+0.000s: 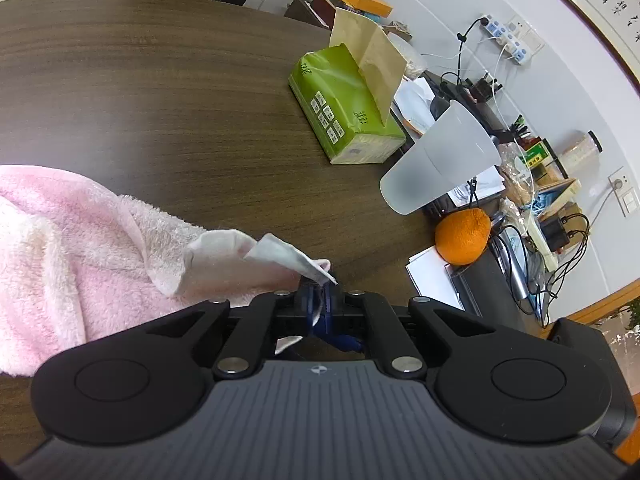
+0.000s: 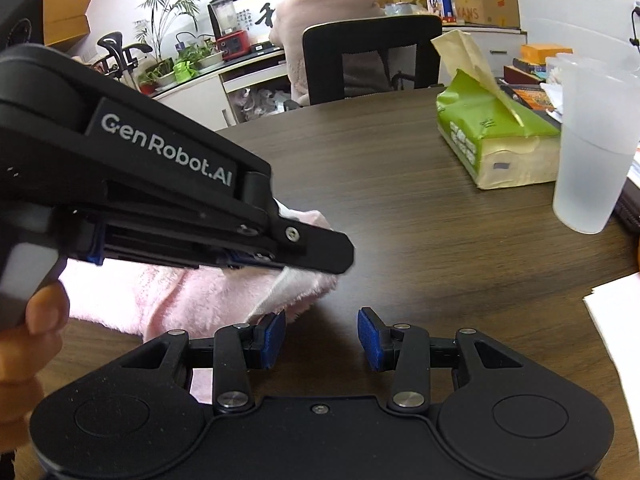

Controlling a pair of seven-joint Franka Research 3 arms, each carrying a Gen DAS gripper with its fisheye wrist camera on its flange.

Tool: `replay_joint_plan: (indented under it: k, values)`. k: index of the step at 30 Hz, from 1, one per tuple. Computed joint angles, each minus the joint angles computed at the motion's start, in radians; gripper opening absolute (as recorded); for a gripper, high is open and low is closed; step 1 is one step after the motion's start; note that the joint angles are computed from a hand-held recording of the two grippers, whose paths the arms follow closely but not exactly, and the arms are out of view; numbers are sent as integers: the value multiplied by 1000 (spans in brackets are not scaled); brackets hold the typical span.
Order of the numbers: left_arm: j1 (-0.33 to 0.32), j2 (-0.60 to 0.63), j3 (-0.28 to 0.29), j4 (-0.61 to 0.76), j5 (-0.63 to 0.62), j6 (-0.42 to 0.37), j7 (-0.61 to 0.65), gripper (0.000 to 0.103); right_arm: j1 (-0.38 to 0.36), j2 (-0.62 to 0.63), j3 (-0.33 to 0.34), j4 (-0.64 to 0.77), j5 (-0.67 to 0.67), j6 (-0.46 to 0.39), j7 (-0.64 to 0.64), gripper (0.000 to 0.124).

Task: Fold towel
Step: 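Lift the towel edge with the left gripper while the right tool approaches it, then open the left gripper and drop the pink towel onto the table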

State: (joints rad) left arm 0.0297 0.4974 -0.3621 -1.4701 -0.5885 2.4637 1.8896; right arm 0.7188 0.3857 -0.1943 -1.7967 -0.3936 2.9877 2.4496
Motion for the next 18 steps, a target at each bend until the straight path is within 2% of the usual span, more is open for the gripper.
replay_joint_plan:
  k: [7, 12, 18]
  values:
    - [-3, -28, 18, -8, 29, -30, -10, 1, 30, -19, -34, -25, -34, 9, 47, 39]
    - [-6, -48, 22, -20, 32, -24, -7, 1, 63, -46, -82, -44, -147, -11, 147, 39]
    - [-4, -58, 26, -29, 11, -17, -14, 2, 17, -79, -47, -68, -246, -20, 235, 39]
